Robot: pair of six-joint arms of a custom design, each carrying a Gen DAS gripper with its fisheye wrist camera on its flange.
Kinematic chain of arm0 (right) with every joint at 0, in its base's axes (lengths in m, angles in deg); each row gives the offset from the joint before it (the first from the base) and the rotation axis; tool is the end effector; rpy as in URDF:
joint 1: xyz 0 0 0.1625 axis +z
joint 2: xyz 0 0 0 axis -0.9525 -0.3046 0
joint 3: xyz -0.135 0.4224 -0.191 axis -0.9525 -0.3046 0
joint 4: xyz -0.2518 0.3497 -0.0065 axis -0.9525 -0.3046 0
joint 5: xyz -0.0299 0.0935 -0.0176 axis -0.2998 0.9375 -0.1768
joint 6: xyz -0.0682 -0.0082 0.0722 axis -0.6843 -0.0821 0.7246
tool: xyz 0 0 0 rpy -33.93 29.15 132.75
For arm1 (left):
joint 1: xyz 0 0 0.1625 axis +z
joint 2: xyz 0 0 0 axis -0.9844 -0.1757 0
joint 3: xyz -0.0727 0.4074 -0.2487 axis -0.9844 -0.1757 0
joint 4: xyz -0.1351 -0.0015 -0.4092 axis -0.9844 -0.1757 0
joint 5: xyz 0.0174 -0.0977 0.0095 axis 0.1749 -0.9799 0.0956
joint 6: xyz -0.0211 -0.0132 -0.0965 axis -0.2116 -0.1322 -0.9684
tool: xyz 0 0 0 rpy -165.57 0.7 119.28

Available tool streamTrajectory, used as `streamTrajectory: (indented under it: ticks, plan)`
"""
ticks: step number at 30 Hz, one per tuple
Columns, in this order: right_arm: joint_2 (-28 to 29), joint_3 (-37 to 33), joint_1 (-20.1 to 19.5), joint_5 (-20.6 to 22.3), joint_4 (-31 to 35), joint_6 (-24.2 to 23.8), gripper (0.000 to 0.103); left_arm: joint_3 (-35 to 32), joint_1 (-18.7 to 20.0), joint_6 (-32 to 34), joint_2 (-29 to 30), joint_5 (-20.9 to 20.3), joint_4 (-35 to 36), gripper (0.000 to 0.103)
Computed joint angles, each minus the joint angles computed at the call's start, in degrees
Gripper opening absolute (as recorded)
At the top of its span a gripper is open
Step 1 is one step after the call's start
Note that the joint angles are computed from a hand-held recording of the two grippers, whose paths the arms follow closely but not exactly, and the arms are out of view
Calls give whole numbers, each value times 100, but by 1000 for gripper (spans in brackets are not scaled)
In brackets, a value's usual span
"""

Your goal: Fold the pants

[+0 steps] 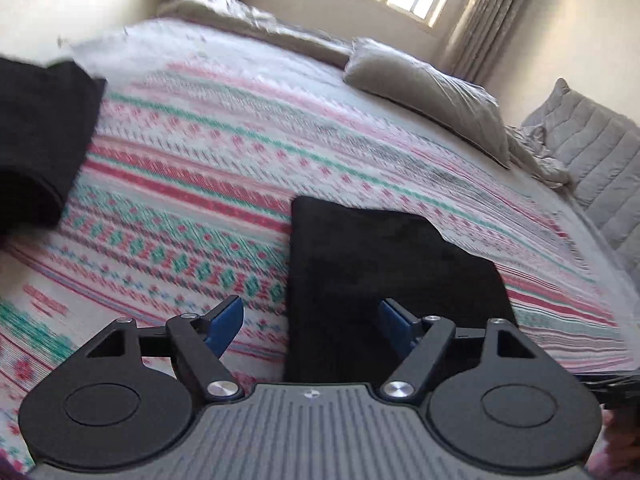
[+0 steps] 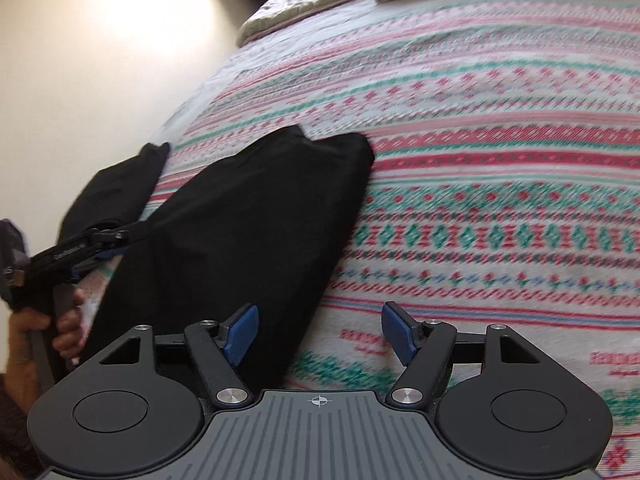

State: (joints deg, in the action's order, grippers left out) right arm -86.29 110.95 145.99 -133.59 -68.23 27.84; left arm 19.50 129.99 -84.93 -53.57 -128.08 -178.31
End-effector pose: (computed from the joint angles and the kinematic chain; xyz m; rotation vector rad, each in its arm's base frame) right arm -0.0695 -0.7370 0.3877 0.4192 -2.8183 0.8186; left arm -0.3745 -0.7527 -0.0031 0.3544 2.5725 -0.9643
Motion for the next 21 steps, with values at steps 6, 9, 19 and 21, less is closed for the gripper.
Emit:
streamTrajectory:
  ticks: [6, 9, 19, 21]
  plan:
    - [162, -162, -108, 614, 380, 407, 69, 66, 295, -744, -98, -1080, 180, 74]
    - [293, -208, -169, 960, 214, 762, 69, 99, 414, -948, -116, -1607, 28, 65]
    - [433, -180, -292, 1240, -415, 1685, 21, 79, 569, -1753, 26, -2512, -416, 30]
    - [385, -201, -308, 1165, -502, 1783, 19, -149, 515, -1764, 187, -2550, -303, 29]
